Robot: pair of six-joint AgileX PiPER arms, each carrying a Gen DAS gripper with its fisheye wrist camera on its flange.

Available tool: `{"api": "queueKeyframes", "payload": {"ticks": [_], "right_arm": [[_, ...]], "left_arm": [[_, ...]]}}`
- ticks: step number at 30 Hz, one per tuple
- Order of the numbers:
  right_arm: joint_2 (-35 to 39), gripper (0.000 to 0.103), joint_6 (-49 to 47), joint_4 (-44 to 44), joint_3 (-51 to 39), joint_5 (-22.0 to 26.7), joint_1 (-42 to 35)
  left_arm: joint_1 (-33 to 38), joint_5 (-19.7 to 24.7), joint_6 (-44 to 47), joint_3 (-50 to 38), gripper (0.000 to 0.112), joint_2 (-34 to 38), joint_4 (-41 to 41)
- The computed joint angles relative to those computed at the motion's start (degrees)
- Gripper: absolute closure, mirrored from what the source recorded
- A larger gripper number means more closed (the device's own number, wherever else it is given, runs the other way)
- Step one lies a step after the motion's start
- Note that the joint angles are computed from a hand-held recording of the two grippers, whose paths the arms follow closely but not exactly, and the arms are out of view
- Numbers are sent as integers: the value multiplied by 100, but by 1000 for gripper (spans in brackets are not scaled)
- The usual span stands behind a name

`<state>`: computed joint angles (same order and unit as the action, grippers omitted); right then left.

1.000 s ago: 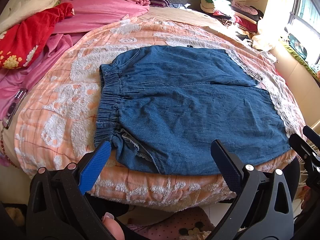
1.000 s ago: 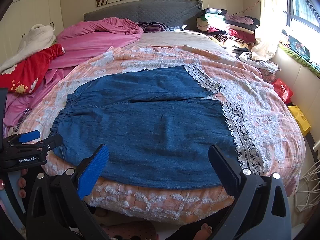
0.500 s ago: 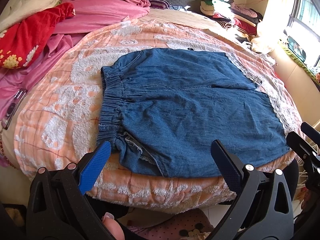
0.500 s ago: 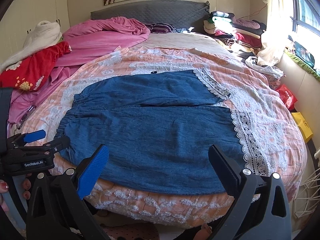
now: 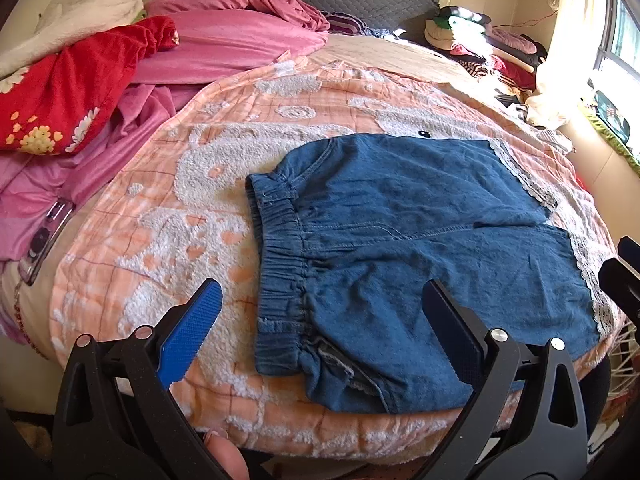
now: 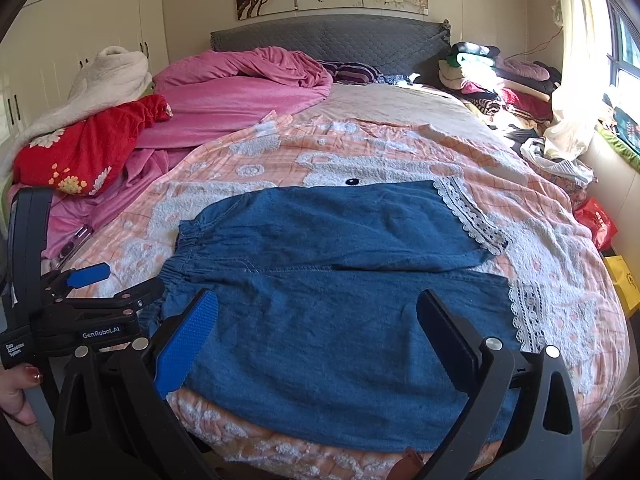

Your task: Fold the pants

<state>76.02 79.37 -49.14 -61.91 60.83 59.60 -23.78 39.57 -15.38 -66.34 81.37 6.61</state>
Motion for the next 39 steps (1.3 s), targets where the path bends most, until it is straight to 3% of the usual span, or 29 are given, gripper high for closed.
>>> {"api": "queueKeyframes", "payload": {"ticks": [7, 13, 18, 21, 32, 34, 39], "right_arm": [[611, 4, -1147, 483, -690, -939, -908], [1354, 4, -3148, 1746, -1462, -1870, -1940], [2309, 4, -4755, 2449, -2480, -1844, -2509], [2727, 4, -5926, 3616, -2885, -2082, -2989], [4593, 4, -7844, 4574, -5316, -1288, -3494], [4956, 4, -8141, 4754, -5877, -1034, -3555], [5970, 4, -8571, 4915, -7493, -92, -3602]], "left_arm": [[519, 70, 488, -595, 18, 640, -351], [962, 186, 797, -1233, 18, 1374, -629], [1101, 326, 817, -1875, 18, 2072, -452], [1167, 426, 919, -2209, 18, 2436, -534], [1316, 444, 1174, -2925, 18, 3159, -927], [1333, 418, 1241, -3021, 23, 3247, -1001], [1463, 548, 1678, -3423, 58, 3577, -1632]]}}
